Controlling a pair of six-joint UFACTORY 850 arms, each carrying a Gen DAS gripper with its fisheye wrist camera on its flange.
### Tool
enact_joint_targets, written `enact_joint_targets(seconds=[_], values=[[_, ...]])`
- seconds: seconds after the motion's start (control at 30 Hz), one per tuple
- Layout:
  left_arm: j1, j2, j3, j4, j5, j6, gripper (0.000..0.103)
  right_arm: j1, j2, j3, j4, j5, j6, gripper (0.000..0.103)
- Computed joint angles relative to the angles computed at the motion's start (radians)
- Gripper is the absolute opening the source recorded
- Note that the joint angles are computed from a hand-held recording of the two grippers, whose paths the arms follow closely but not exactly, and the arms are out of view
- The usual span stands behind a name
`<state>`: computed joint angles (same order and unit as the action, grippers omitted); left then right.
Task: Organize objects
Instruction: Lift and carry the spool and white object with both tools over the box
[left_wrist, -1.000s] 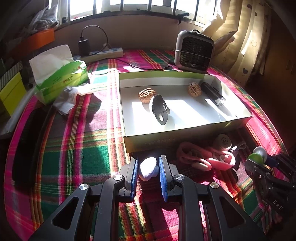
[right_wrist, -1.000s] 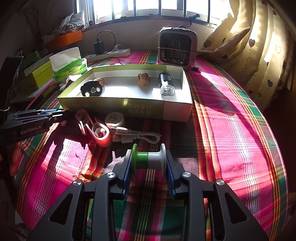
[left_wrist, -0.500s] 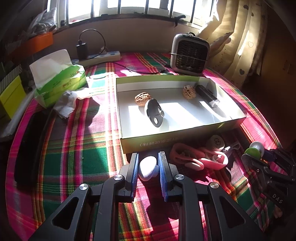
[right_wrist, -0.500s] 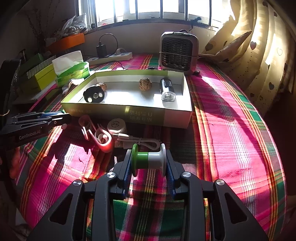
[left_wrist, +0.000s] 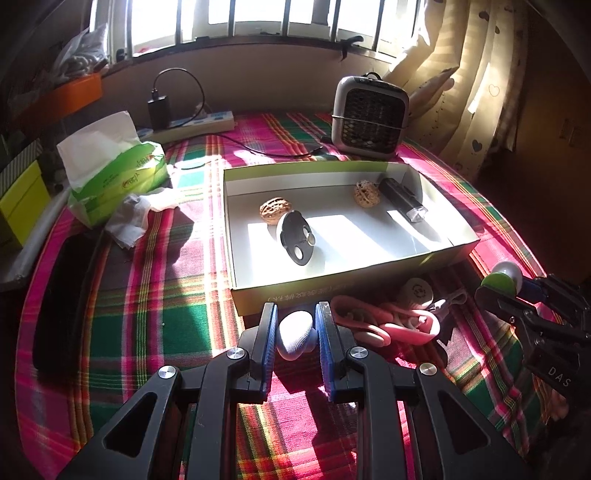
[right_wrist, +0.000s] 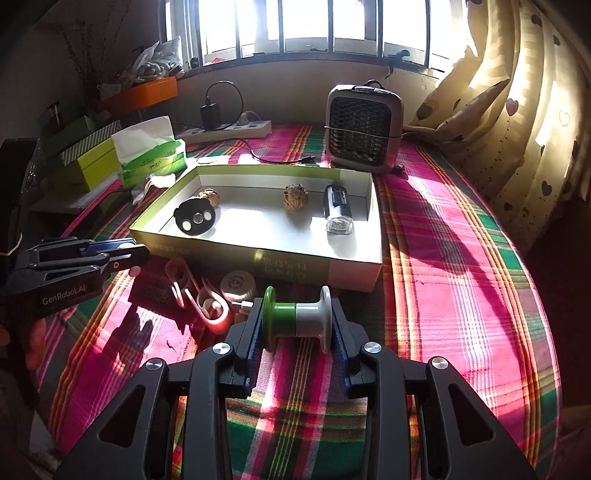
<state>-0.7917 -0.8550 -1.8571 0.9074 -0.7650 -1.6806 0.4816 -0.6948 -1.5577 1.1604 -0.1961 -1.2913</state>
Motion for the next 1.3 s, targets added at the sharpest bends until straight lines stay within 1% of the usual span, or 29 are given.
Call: enact_joint_targets(seconds=[0.17, 0.3, 0.6, 0.77, 1.03, 1.1, 1.2, 1.3], values=[[0.001, -0.002, -0.013, 0.000, -0.001, 0.010, 0.019, 0.000, -0.007, -0.025, -0.001, -0.014, -0.018, 0.033], [0.003, -0.008, -0.030, 0.001, -0.006, 0.023, 0.019, -0.002, -0.023, -0.062, -0.033, -0.028, 0.012, 0.033], [0.010, -0.023, -0.073, 0.008, -0.016, 0.044, 0.019, -0.004, -0.071, -0.168, -0.170, -0.066, 0.138, 0.033], [0.015, -0.040, -0.101, -0.003, -0.005, 0.063, 0.019, 0.000, -0.109, -0.243, -0.258, -0.091, 0.206, 0.033], [0.030, -0.068, -0.143, -0.026, 0.008, 0.092, 0.019, 0.006, -0.217, -0.430, -0.384, -0.185, 0.318, 0.033], [0.033, -0.076, -0.155, -0.031, 0.013, 0.104, 0.019, 0.010, -0.245, -0.476, -0.420, -0.197, 0.353, 0.033], [0.040, -0.090, -0.175, -0.046, 0.019, 0.121, 0.019, 0.014, -0.302, -0.574, -0.470, -0.251, 0.401, 0.033], [0.047, -0.104, -0.196, -0.059, 0.024, 0.134, 0.019, 0.016, -0.382, -0.713, -0.542, -0.328, 0.478, 0.033]])
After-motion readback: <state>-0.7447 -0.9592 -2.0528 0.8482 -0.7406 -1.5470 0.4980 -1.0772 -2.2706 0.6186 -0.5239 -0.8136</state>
